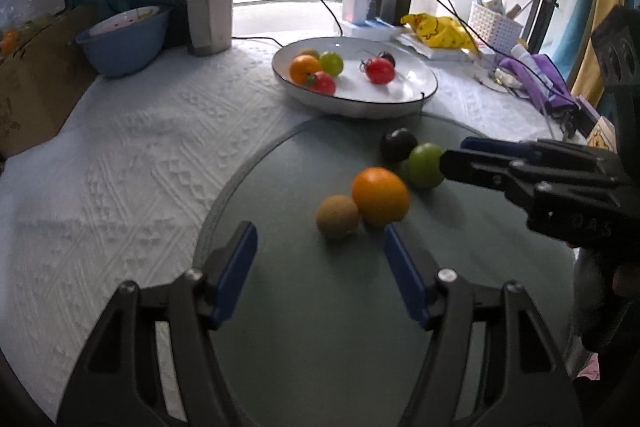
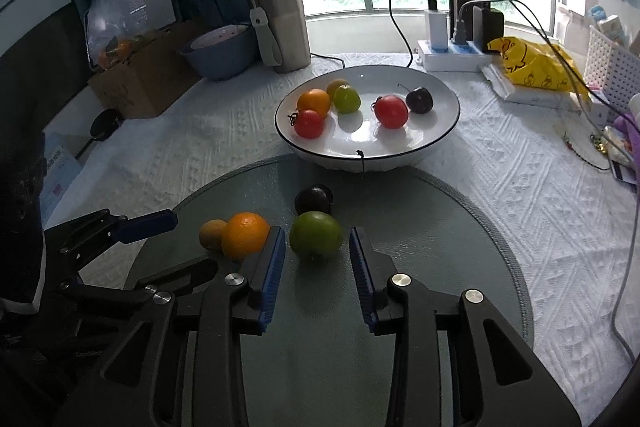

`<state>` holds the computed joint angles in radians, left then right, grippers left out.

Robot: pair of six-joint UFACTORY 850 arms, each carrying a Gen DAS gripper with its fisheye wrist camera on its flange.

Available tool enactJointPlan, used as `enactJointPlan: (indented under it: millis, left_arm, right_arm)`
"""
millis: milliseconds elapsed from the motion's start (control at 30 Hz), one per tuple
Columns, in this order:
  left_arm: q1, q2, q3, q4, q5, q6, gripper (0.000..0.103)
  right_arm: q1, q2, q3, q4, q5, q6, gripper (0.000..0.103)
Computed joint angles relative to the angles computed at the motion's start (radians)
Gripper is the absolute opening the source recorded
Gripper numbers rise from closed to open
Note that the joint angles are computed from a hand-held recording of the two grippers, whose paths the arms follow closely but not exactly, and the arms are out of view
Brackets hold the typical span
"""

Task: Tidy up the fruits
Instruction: 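Grasp the green tomato with the right tool while the left tool grasps the small brown fruit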

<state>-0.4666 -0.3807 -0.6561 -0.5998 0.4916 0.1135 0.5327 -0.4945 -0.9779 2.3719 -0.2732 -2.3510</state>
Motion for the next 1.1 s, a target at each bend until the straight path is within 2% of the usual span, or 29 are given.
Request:
enactJointPlan:
  millis: [133, 167, 367, 500, 533, 567, 1100]
  left_arm:
    - [0.012, -0.017, -0.017, 0.029, -0.014, 0.009, 0.066]
    - [0.016, -0.021, -0.019, 0.043, -0.017, 0.002, 0.060]
    - [0.032, -0.033, -0.040, 0.102, -0.036, -0.025, 0.048]
    - [0.037, -0.038, -0.050, 0.138, -0.043, -0.040, 0.034]
    - [0.037, -0.039, -0.051, 0.143, -0.044, -0.041, 0.027]
    - [0.036, -0.040, -0.052, 0.145, -0.043, -0.040, 0.026]
    - [0.011, 0.015, -0.014, 0.130, -0.018, -0.041, 0.025]
  right_arm:
    - [0.005, -0.022, -0.023, -0.044, 0.012, 0.046, 0.036]
    - [0.006, -0.027, -0.029, -0.059, 0.015, 0.062, 0.036]
    - [0.005, -0.053, -0.058, -0.132, 0.030, 0.135, 0.036]
    - [0.008, -0.059, -0.065, -0.145, 0.038, 0.138, 0.036]
    - [0.009, -0.059, -0.066, -0.147, 0.040, 0.136, 0.036]
    - [0.010, -0.060, -0.067, -0.142, 0.042, 0.129, 0.035]
    - [0.004, -0.007, -0.017, -0.029, 0.020, 0.001, 0.035]
